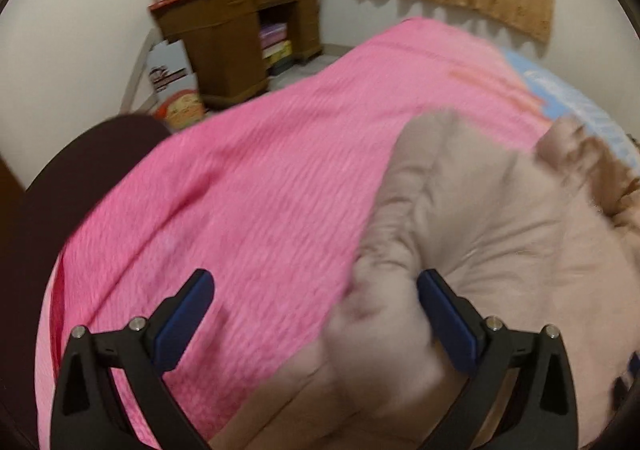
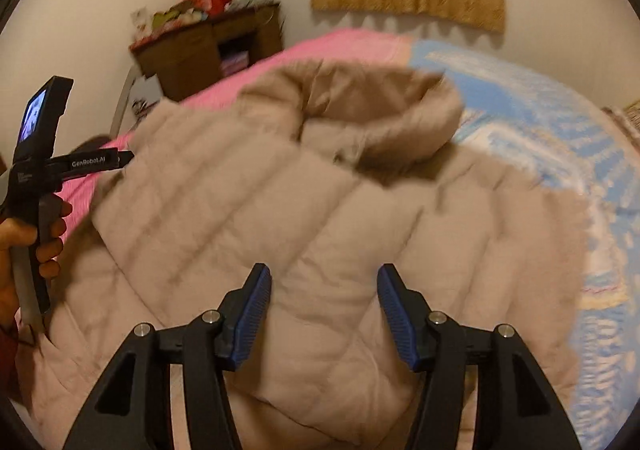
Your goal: Fold large clothes
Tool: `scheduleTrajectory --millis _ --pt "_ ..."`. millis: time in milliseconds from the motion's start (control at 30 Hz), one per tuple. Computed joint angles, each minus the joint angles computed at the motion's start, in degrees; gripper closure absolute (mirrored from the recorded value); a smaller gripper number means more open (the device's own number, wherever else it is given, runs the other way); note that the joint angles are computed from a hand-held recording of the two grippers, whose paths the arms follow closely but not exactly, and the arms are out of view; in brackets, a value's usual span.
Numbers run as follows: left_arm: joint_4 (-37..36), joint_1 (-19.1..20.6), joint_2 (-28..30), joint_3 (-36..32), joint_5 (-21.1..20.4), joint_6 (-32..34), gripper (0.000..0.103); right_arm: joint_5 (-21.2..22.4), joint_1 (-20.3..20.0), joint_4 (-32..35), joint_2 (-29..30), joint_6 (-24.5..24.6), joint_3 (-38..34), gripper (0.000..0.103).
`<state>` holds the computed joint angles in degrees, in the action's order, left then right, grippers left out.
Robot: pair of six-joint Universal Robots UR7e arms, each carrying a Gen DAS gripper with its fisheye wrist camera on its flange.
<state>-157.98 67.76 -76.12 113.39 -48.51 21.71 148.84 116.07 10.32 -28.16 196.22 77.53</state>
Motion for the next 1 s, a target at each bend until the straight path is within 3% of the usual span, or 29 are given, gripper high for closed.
scheduleTrajectory --millis 67,200,333,400,467,567,600,633,667,733,800,867,933,967,1000 --pt "-3.0 1.2 -0.1 2.1 0.4 1.6 0.000 -5.0 -1.4 -7.5 -4.0 -3.2 6.8 0.046" --pt "-3.2 1.8 1.3 1.4 0.9 -0.8 0.000 -10.9 -4.4 -16.9 -7.8 -5.8 14.2 0.046" --pt "-1.7 1.3 1.0 0.6 -0.1 0.6 0.000 -8.0 -3.3 -11.8 -5.7 -4.5 10.6 0.046" --pt "5.6 1.3 -1.4 -1.6 -3.4 0.3 0.001 -8.1 -2.6 -6.4 -5.0 -1.1 8.3 0.046" --pt "8.5 0.8 -4.2 -3.6 -7.9 1.3 0.001 -9.7 -1.8 -6.9 -7.6 1.5 9.7 0.046" --pt "5.8 -2.0 -6.2 -6.1 -15.6 2.5 0.000 -15.5 -1.2 -21.6 -17.3 -1.1 19.4 0.044" --pt "6.3 -2.7 -5.9 -7.2 -17.4 2.3 0.000 -16.1 -1.4 -24.4 -19.6 -1.2 21.0 0.041" --pt "9.0 -3.6 -4.7 -9.4 -20.6 1.9 0.000 -15.2 -1.9 -24.9 -21.4 0.2 21.0 0.030" --pt "14.0 -4.1 -2.7 -12.3 -23.1 1.4 0.000 -14.2 -2.8 -22.9 -21.8 1.9 19.4 0.023" --pt "21.3 -4.8 1.8 -16.5 -25.6 -0.2 0.000 -14.6 -5.2 -18.8 -22.0 3.9 16.6 0.023" --pt "24.3 -5.4 5.4 -18.1 -25.4 -1.8 0.000 -15.9 -8.2 -13.9 -21.1 7.3 13.1 0.023" --pt "26.7 -6.1 8.7 -18.7 -23.3 -2.1 0.000 -16.6 -10.8 -6.1 -18.2 11.3 7.9 0.023" --pt "25.7 -7.3 10.5 -16.9 -18.7 -1.9 0.000 -15.6 -12.1 -1.2 -15.4 12.2 4.0 0.023" --pt "27.1 -7.3 12.5 -17.5 -16.6 -2.5 0.000 -14.6 -12.7 2.6 -13.4 12.8 1.3 0.026" --pt "28.2 -6.9 13.4 -18.0 -15.3 -3.4 0.005 -14.5 -13.2 5.4 -11.8 13.1 -0.7 0.036"
